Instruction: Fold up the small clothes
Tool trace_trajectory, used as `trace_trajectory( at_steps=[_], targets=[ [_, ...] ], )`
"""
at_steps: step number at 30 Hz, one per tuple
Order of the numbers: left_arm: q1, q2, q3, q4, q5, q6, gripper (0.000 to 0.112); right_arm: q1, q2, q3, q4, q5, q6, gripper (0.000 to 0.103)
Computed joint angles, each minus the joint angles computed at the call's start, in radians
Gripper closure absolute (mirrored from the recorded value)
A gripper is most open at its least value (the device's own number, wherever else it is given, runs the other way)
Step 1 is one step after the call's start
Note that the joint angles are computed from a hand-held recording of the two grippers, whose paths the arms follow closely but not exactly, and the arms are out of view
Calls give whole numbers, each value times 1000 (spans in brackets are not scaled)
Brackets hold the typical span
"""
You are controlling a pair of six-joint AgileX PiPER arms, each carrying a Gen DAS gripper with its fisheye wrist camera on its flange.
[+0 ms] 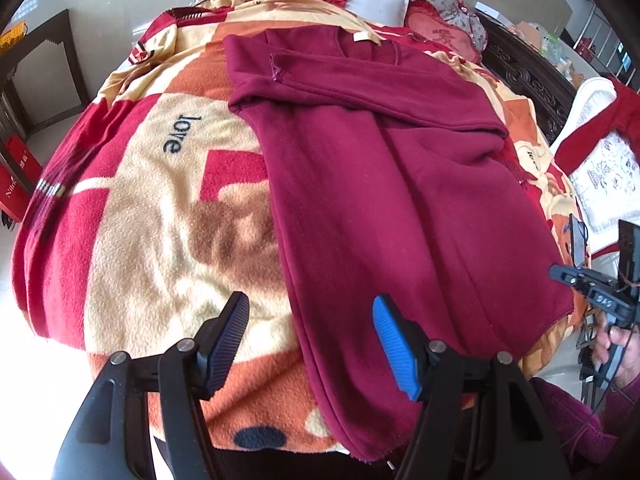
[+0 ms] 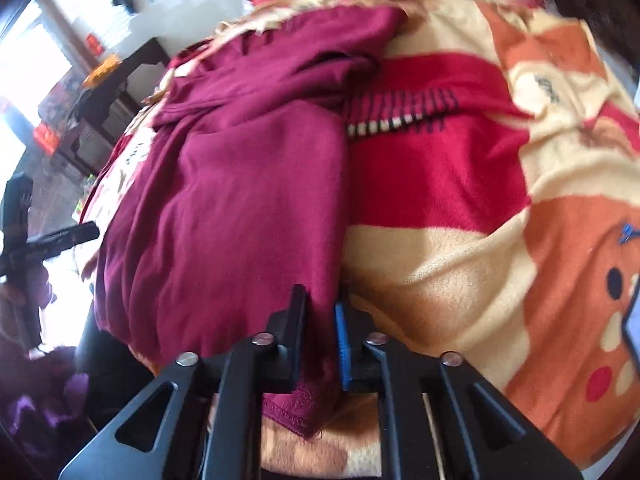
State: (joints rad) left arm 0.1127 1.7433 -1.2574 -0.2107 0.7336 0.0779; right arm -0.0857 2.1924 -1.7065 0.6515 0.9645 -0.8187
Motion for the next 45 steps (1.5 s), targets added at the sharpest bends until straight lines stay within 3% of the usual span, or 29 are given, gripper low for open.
trace_trajectory(
  at_steps=[6,12,16,21,25,26,27,28,29,30,33,40,45],
  targets=[
    [-7,-49,70,-1,-7,-5,44,-64,-82,75,45,78,-98,103],
    [6,-88,153,-90,3,47,44,-78,-97,143,69,20,-118,103],
    [16,-90,196,-151,9,78,44,-93,-78,139,90,24,-93,92],
    [10,-61,216,-226,-10,100,44,-97,-62,126,99,37,-101,90],
    [-16,-47,206,-203,-36,71,45,-93,-35,97,103,48,-87,89],
    [-19,-48,207,-201,-43,71,47,-91,-30,92,103,49,-82,89],
    [-21,-50,208,-197,-48,75,57,-89,-27,91,106,50,-82,89],
    [-23,-53,207,-194,-48,82,77,-87,-20,86,114,54,-84,90],
    [-29,-56,203,-167,-49,69,89,-85,-19,86,115,51,-84,91],
    [-36,-54,192,-138,-48,54,104,-82,-21,89,115,44,-86,102],
    [-4,-84,184,-185,-17,129,105,-85,-50,109,140,48,-113,103],
    [86,-229,209,-197,39,248,105,-112,-184,172,177,151,-244,103],
    [69,-174,246,-159,-9,185,105,-92,-139,184,105,99,-198,103]
  ],
)
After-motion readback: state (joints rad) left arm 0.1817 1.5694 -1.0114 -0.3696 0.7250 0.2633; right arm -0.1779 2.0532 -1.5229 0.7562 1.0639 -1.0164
